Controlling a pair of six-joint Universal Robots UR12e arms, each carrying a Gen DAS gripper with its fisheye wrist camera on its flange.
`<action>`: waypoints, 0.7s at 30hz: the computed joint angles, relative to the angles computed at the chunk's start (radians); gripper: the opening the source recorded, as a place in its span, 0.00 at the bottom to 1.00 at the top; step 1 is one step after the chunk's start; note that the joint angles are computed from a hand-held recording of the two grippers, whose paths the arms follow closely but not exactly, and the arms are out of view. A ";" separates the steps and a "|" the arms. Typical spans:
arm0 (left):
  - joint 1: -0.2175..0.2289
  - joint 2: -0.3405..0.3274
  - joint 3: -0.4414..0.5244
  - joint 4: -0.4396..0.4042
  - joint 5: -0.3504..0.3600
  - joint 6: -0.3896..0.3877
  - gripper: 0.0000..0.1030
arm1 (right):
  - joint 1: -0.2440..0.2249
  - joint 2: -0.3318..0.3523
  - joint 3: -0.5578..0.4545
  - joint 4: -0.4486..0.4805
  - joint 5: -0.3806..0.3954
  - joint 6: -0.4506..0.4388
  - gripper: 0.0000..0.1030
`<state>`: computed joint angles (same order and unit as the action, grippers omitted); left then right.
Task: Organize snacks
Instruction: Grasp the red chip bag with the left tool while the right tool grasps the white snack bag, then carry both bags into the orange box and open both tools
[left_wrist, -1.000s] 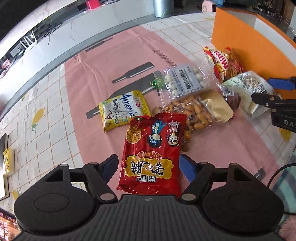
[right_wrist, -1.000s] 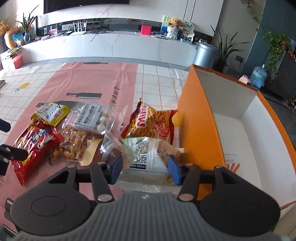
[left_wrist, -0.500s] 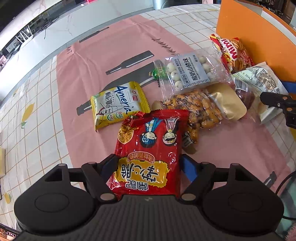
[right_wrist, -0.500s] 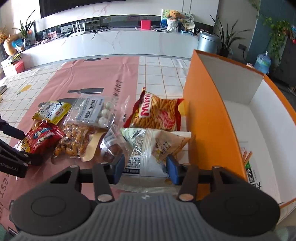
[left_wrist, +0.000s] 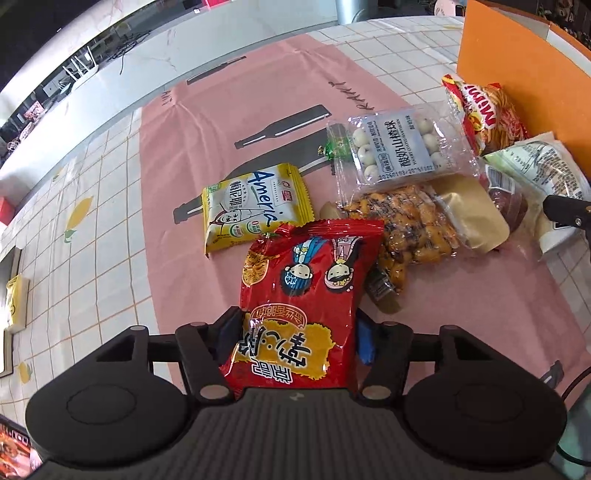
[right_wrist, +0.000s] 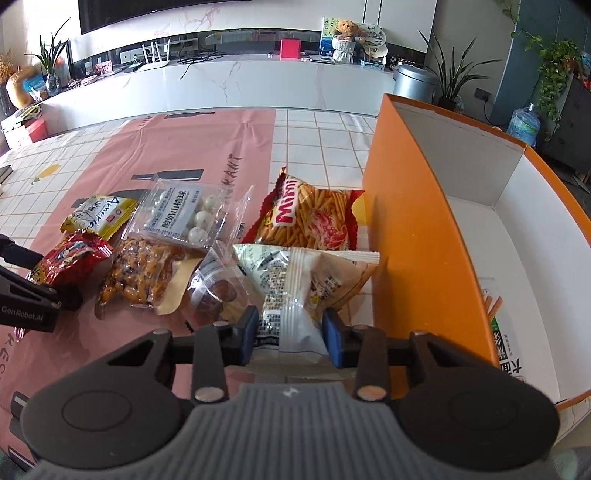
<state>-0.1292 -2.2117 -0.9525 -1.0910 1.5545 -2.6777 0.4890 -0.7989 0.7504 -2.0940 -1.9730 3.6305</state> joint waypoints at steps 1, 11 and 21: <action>0.000 0.008 -0.011 0.013 -0.004 -0.007 0.68 | 0.000 -0.002 0.003 -0.003 0.002 0.005 0.31; 0.007 0.070 -0.057 0.066 -0.083 -0.121 0.68 | 0.007 -0.032 0.027 -0.040 -0.006 0.003 0.26; -0.005 0.150 -0.117 0.116 -0.155 -0.193 0.68 | 0.003 -0.121 0.145 -0.212 0.030 0.020 0.25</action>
